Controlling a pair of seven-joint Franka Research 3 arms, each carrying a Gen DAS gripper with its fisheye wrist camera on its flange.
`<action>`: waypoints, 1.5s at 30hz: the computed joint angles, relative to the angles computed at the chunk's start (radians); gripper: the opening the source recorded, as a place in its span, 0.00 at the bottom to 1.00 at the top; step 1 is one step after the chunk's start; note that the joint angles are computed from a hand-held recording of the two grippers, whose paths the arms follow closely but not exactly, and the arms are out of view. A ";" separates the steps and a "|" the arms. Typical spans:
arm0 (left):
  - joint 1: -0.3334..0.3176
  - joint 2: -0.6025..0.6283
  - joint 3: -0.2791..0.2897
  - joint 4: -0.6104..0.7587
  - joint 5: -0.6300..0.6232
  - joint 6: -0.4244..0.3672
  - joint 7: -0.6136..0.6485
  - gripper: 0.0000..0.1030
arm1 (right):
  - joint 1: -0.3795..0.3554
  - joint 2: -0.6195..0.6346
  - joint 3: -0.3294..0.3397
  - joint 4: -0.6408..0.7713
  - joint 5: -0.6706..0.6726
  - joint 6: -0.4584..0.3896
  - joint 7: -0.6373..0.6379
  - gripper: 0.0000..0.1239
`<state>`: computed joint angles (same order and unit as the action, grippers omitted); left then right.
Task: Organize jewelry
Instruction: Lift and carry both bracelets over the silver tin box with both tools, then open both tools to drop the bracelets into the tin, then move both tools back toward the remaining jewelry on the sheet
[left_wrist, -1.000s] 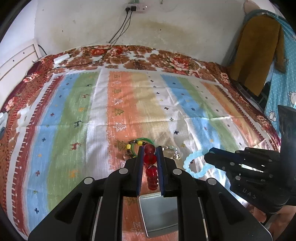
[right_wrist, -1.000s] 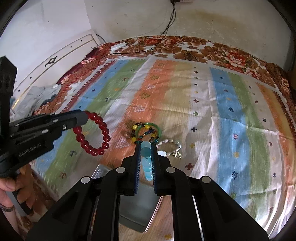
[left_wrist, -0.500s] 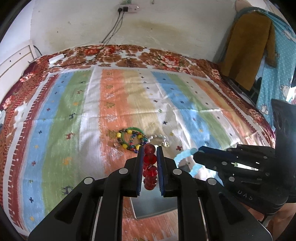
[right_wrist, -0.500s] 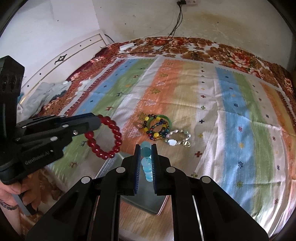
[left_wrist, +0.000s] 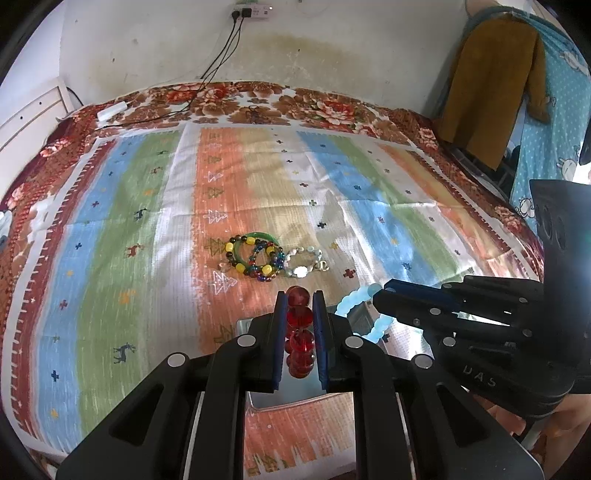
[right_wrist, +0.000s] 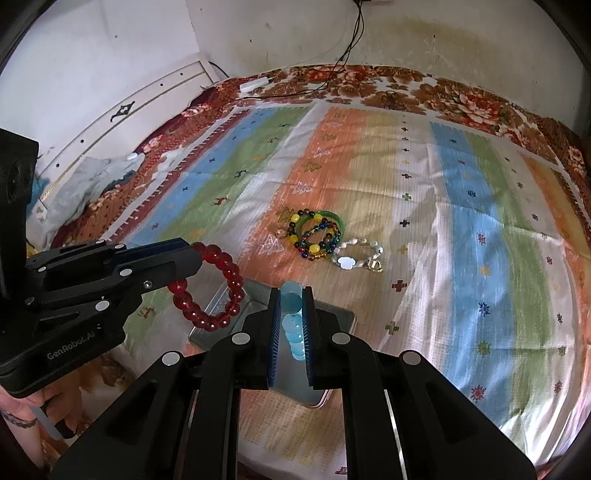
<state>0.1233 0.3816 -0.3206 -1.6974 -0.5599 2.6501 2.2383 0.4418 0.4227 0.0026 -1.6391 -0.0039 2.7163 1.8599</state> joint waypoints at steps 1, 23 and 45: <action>0.001 -0.003 -0.002 -0.004 -0.002 -0.002 0.003 0.13 | -0.011 0.002 0.013 0.001 0.016 -0.005 -0.020 0.10; 0.014 0.053 0.014 0.067 0.066 0.009 -0.129 0.43 | 0.024 0.020 -0.060 0.019 -0.136 -0.016 0.167 0.49; -0.029 0.260 0.046 0.354 0.331 -0.136 -0.303 0.46 | -0.021 0.136 -0.048 0.172 -0.050 -0.071 0.123 0.52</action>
